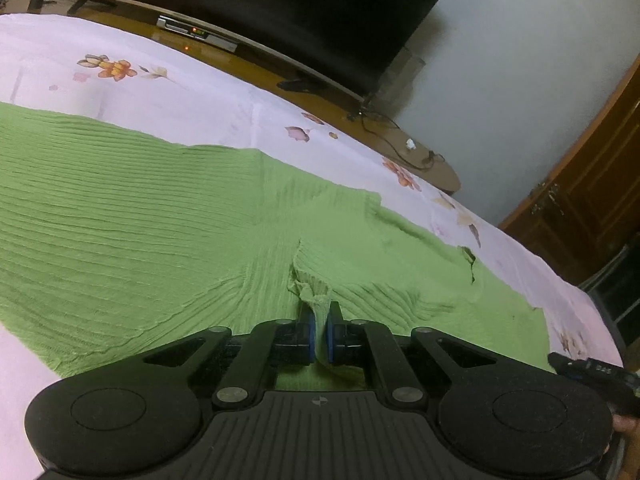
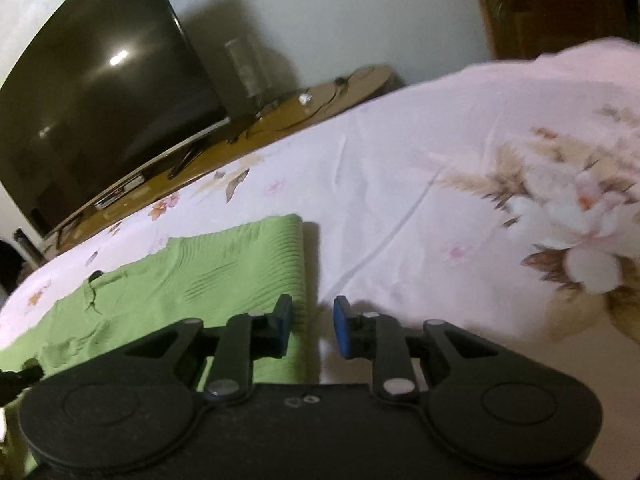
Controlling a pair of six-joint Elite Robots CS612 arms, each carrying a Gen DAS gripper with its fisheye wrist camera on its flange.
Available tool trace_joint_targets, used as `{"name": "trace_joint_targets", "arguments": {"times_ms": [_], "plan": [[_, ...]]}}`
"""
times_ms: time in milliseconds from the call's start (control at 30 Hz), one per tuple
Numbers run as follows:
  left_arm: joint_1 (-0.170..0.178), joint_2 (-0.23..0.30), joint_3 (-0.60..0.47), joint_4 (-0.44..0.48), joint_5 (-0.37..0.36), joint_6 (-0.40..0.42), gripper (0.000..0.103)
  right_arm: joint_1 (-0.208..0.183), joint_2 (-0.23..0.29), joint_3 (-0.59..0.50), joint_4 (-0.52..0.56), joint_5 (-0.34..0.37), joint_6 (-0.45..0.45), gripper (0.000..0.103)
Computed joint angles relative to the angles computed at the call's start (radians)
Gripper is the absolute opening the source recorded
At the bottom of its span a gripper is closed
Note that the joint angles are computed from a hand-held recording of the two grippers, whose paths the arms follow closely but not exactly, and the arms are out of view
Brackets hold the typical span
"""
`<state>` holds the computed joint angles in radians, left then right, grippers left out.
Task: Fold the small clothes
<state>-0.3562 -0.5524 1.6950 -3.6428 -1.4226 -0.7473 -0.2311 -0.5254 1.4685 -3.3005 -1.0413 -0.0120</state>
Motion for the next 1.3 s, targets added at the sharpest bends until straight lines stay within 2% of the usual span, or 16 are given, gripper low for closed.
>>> {"name": "trace_joint_targets", "arguments": {"times_ms": [67,133,200,267,333,367,433,567,633,667,733,800,933,1067,1200,1300], "plan": [[-0.002,0.004,0.003,-0.026,0.015,-0.009,0.005,0.0,0.005,-0.015,0.055,0.018,-0.047,0.003],[-0.007,0.004,0.011,-0.029,0.059,-0.01,0.005,0.001,0.009,-0.009,0.001,-0.007,-0.035,0.002],[-0.003,0.008,0.014,-0.041,0.052,-0.014,0.005,-0.001,0.014,-0.002,-0.061,-0.043,0.02,0.001],[0.002,0.008,0.015,-0.051,0.031,-0.026,0.005,-0.003,0.014,-0.007,-0.024,-0.042,0.003,0.001],[0.005,0.007,0.013,-0.057,0.021,-0.027,0.005,-0.007,0.017,-0.005,-0.057,-0.025,0.008,0.015],[0.006,0.008,0.008,-0.053,0.02,-0.019,0.005,-0.011,0.022,-0.013,-0.069,-0.003,0.025,0.028],[0.005,0.009,-0.003,-0.03,0.027,-0.012,0.005,-0.015,0.034,-0.049,-0.042,0.046,0.031,0.03],[-0.002,0.012,-0.01,-0.017,0.041,-0.014,0.005,-0.004,0.053,-0.109,0.019,0.062,0.009,0.031],[-0.005,0.013,-0.009,-0.024,0.052,-0.011,0.005,0.0,0.064,-0.136,0.067,0.072,0.008,0.019],[-0.008,0.015,-0.006,-0.044,0.061,-0.007,0.005,0.003,0.067,-0.149,0.1,0.079,-0.017,0.006],[-0.015,0.017,0.005,-0.092,0.086,-0.005,0.005,0.015,0.064,-0.145,0.105,0.02,-0.092,0.005],[-0.019,0.015,0.021,-0.121,0.112,-0.028,0.005,0.023,0.058,-0.133,0.078,-0.019,-0.11,0.005],[-0.019,0.012,0.03,-0.108,0.106,-0.033,0.005,0.019,0.044,-0.086,-0.008,-0.023,-0.077,0.012],[-0.021,0.014,0.035,-0.103,0.099,-0.068,0.005,-0.01,-0.012,0.027,-0.059,0.046,-0.138,0.023],[-0.025,0.013,0.036,-0.09,0.104,-0.093,0.005,-0.036,-0.07,0.144,-0.045,0.111,-0.189,0.018],[-0.024,0.011,0.029,-0.065,0.099,-0.088,0.005,-0.038,-0.085,0.191,-0.082,0.129,-0.201,0.016]]}}
